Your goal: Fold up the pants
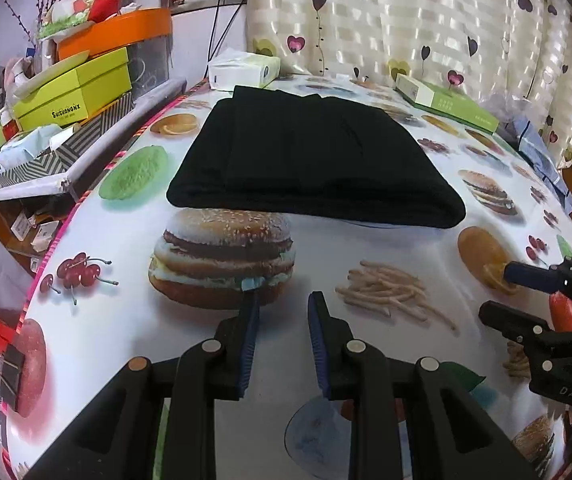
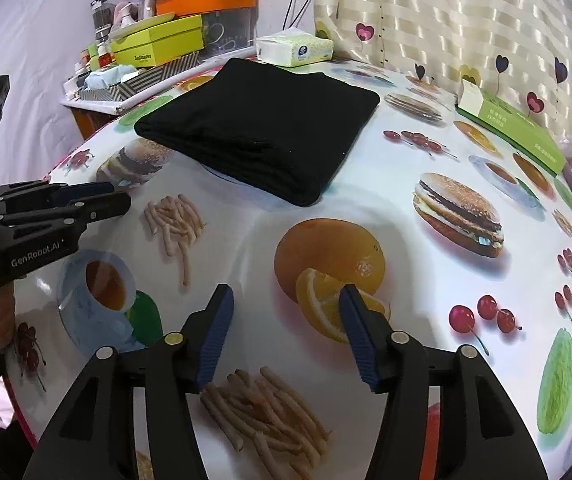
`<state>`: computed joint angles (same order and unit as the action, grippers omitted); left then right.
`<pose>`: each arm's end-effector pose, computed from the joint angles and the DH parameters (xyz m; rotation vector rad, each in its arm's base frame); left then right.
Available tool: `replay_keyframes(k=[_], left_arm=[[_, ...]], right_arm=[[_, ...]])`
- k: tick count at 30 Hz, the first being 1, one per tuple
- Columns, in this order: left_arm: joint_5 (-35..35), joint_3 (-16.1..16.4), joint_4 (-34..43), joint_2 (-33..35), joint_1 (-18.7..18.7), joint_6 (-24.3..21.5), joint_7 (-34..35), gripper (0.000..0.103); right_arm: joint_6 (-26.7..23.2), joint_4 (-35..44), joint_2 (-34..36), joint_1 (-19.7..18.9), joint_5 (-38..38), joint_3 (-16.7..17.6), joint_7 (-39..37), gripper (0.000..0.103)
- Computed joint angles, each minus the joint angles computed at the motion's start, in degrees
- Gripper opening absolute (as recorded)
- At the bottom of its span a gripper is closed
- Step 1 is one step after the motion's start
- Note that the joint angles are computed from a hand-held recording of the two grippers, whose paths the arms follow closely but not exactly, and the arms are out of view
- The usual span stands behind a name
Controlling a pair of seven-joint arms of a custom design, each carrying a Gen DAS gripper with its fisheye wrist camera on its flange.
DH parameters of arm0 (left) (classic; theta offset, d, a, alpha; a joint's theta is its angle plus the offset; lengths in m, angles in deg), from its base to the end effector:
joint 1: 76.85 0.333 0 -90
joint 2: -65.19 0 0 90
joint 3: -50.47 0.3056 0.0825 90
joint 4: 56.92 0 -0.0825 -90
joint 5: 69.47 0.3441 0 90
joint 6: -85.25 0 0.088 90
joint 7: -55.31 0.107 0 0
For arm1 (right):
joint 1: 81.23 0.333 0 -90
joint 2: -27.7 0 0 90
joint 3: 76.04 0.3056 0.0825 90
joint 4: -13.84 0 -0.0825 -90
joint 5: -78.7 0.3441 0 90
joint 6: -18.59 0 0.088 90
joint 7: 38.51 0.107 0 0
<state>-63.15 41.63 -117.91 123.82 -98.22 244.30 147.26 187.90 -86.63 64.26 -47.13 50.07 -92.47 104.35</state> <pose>0.6969 -0.3500 0.3014 -1.3330 2.3230 -0.8562 0.6170 0.2614 0.2931 -1.8030 1.8811 -0.6241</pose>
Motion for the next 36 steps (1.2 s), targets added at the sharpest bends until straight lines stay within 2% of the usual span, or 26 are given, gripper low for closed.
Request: replay_keyframes(k=[5,10,14,17,19,30,32,36], left_arm=[[1.4,1.6,0.9,0.4,-1.3,-0.4,-0.7,0.035],[1.5,1.2,1.3,0.6,-0.9,-0.7,-0.9,0.037],[2.2,2.5,1.7,0.7,-1.5,-0.9,-2.6,0.047],[1.6,0.9,2.1,1.0,-0.5,-1.4,-1.4,0.052],[2.2,1.8,1.8,0.8,-1.2,-1.2,-2.1,0.052],[1.8,1.0,2.6,1.3,-0.8,-1.8,-0.8,0.055],[1.4,0.1,2.8,1.4,-0.4,-2.1,0.2,0.061],[1.0,0.0,2.9,1.5,-0.4,-2.3,1.1,0.063]], right_arm=[[0.1,0.1,0.1,-0.5,0.4,0.6,-0.9,0.062],[0.0,0.3,0.2,-0.4,0.8,0.6,-1.4,0.064],[0.0,0.3,0.3,-0.2,0.9,0.4,-1.4,0.065],[0.0,0.3,0.3,-0.2,1.0,0.4,-1.6,0.065],[0.0,0.3,0.3,-0.2,1.0,0.4,-1.6,0.065],[-0.1,0.4,0.4,-0.1,1.1,0.3,-1.6,0.068],[-0.1,0.4,0.4,-0.1,1.2,0.3,-1.7,0.069],[-0.1,0.4,0.4,-0.2,1.2,0.4,-1.7,0.070]])
